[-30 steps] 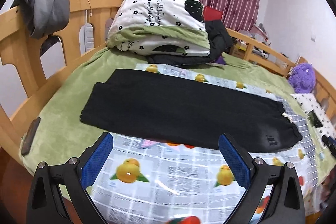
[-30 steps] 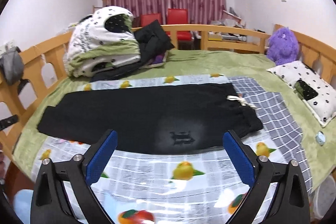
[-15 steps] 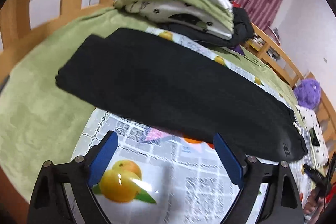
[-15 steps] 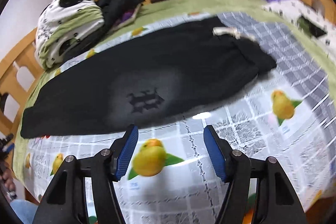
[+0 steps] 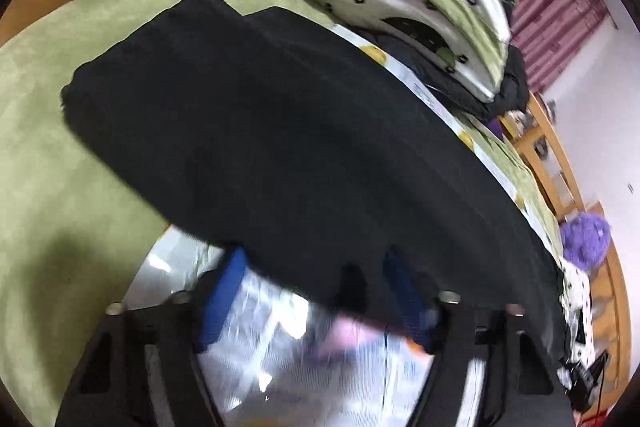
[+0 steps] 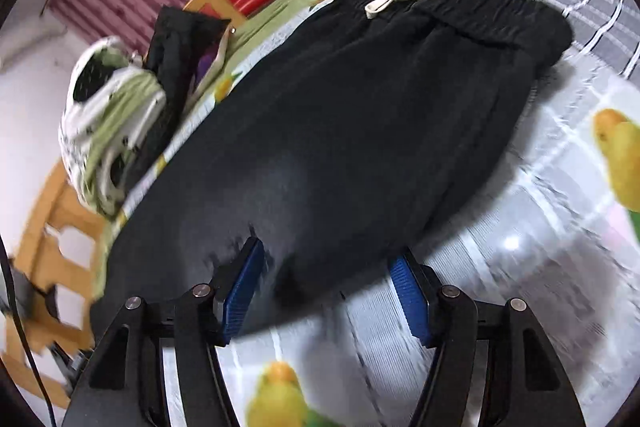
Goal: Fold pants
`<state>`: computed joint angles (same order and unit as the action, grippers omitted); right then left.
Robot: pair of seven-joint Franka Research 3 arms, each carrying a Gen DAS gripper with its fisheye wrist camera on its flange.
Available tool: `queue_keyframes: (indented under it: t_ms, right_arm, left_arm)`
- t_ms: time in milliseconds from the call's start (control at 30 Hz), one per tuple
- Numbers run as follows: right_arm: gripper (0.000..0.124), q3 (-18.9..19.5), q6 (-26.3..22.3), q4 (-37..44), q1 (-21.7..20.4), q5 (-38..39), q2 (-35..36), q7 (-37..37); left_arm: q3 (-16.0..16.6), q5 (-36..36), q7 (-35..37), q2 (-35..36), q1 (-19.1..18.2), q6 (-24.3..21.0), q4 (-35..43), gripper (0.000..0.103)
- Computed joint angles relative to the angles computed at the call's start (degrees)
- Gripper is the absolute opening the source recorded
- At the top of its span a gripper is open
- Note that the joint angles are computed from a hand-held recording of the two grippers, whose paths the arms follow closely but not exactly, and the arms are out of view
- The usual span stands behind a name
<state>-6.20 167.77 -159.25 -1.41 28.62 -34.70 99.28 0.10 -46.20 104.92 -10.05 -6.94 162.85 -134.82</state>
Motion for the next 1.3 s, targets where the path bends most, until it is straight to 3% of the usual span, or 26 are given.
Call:
queue_keyframes:
  t_ms: [33,67,167,333,567,667,800,867,967,1033,1067,1100,1133,1233,1300]
  right_arm:
    - [0.020,0.6,-1.0,1.2,-0.7,-0.8,1.3,0.4]
    - [0.015,0.5,-2.7,3.1,-0.7,-1.6,2.8,0.2]
    - [0.013,3.7,-3.0,5.9,-3.0,-6.0,2.6,0.3]
    - [0.012,1.7,-2.2,15.1,-0.3,-7.9,6.3,-4.7]
    - [0.012,-0.5,-5.0,34.3,0.3,-6.8,22.5,-8.2]
    - [0.012,-0.4,-6.3,40.7,-0.5,-6.1,29.0,-8.3]
    - [0.012,0.0,-6.9,48.7,-1.4,-9.2,38.5,-4.6]
    - [0.014,0.1,-7.5,51.6,-1.8,-9.1,42.1,-2.9]
    - [0.025,-0.5,-11.6,54.4,-1.9,-11.0,45.0,0.1]
    - [0.035,-0.8,-12.7,52.8,-1.6,-13.7,43.8,1.4]
    - [0.044,-0.9,-12.1,49.8,-1.3,-15.1,41.2,1.8]
    - [0.053,-0.7,-10.9,47.2,-1.3,-15.4,39.2,1.5]
    - [0.057,-0.5,-10.0,44.4,-1.3,-16.2,36.8,1.2]
    - [0.063,0.4,-10.6,35.5,-1.8,-21.5,28.2,2.6]
    - [0.063,1.6,-11.4,30.2,-2.5,-23.3,23.1,2.9]
  left_arm:
    - [-1.2,5.6,-5.1,1.1,1.6,-0.4,1.1,0.018]
    - [-2.2,9.0,-8.0,1.8,3.0,-1.0,2.1,0.011]
    - [0.0,2.5,-2.0,2.0,1.4,-3.1,5.6,0.007]
    - [-2.3,7.0,-1.5,5.3,2.2,0.5,13.8,0.007]
    - [-5.8,27.1,-16.8,17.9,4.1,5.5,28.4,0.007]
    - [-4.9,35.1,-24.9,24.2,3.0,4.2,35.8,0.007]
    - [1.2,50.0,-36.9,31.5,-2.3,4.2,44.3,0.007]
    - [0.0,51.2,-38.5,34.8,-1.4,1.3,48.7,0.007]
    - [-1.3,54.0,-40.5,36.9,-0.5,-4.4,52.4,0.014]
    - [-1.4,57.2,-42.2,34.8,-0.6,-5.9,50.1,0.041]
    - [-1.9,57.7,-42.3,33.2,-0.1,-5.2,47.8,0.051]
    - [-3.4,57.8,-42.0,30.3,1.4,-2.8,43.6,0.070]
    - [-4.6,57.8,-41.5,27.8,2.6,-0.7,40.0,0.076]
    - [-7.6,55.9,-38.6,20.7,5.4,-0.2,30.8,0.076]
    - [-10.7,46.7,-30.7,16.5,8.3,-0.8,24.9,0.076]
